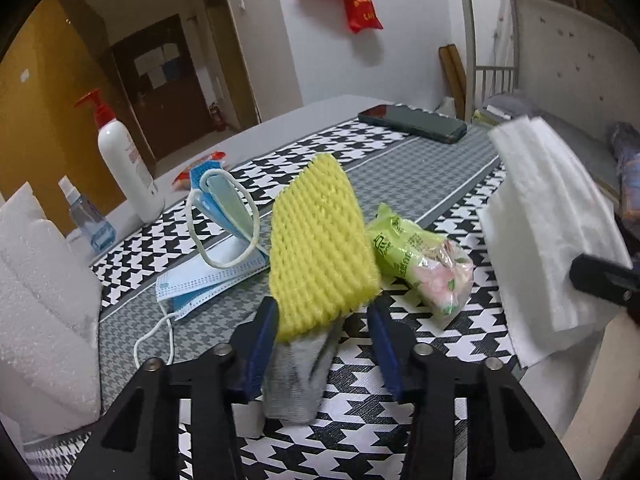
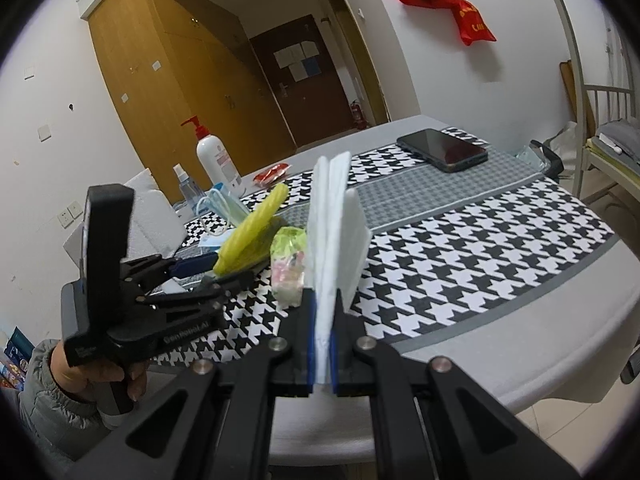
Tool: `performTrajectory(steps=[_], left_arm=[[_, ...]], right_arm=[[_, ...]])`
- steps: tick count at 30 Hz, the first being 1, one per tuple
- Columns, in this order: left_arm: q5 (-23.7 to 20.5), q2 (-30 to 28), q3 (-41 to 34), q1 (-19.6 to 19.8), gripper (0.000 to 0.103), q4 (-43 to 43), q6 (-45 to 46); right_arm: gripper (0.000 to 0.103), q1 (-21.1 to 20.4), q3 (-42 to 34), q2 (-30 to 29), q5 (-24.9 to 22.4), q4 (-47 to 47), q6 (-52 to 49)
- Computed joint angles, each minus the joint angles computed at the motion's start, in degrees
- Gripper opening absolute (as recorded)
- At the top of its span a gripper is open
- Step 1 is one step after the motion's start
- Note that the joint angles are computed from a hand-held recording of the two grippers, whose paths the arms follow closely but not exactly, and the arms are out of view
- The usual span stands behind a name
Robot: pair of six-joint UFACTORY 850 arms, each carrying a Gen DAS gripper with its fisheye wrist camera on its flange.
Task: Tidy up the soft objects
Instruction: 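Grasp the yellow mesh foam sleeve with the left tool while the right tool holds the cloth, then carry the yellow sleeve and white cloth toward the white foam box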
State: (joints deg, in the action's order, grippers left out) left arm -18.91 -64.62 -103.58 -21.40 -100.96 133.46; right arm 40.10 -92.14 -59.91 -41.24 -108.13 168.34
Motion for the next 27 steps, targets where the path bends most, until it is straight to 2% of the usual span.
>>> performTrajectory(steps=[6, 10, 19, 27], left_arm=[[-2.32, 0.53, 0.27, 0.51, 0.030, 1.74, -2.80], [-3.05, 0.90, 0.90, 0.49, 0.010, 0.67, -1.21], [-8.06, 2.52, 3.13, 1.45, 0.009, 0.05, 0.67], [-13.78, 6.60, 8.65, 2.97, 0.009, -3.84, 5.89]], right_arm=[[0.008, -0.02, 0.43, 0.04, 0.04, -0.24, 0.46], [0.008, 0.01, 0.64, 0.12, -0.02, -0.29, 0.63], [0.008, 0.25, 0.75, 0.33, -0.60, 0.88, -0.10], [0.008, 0.86, 1.07, 1.12, -2.01, 1.89, -1.29]])
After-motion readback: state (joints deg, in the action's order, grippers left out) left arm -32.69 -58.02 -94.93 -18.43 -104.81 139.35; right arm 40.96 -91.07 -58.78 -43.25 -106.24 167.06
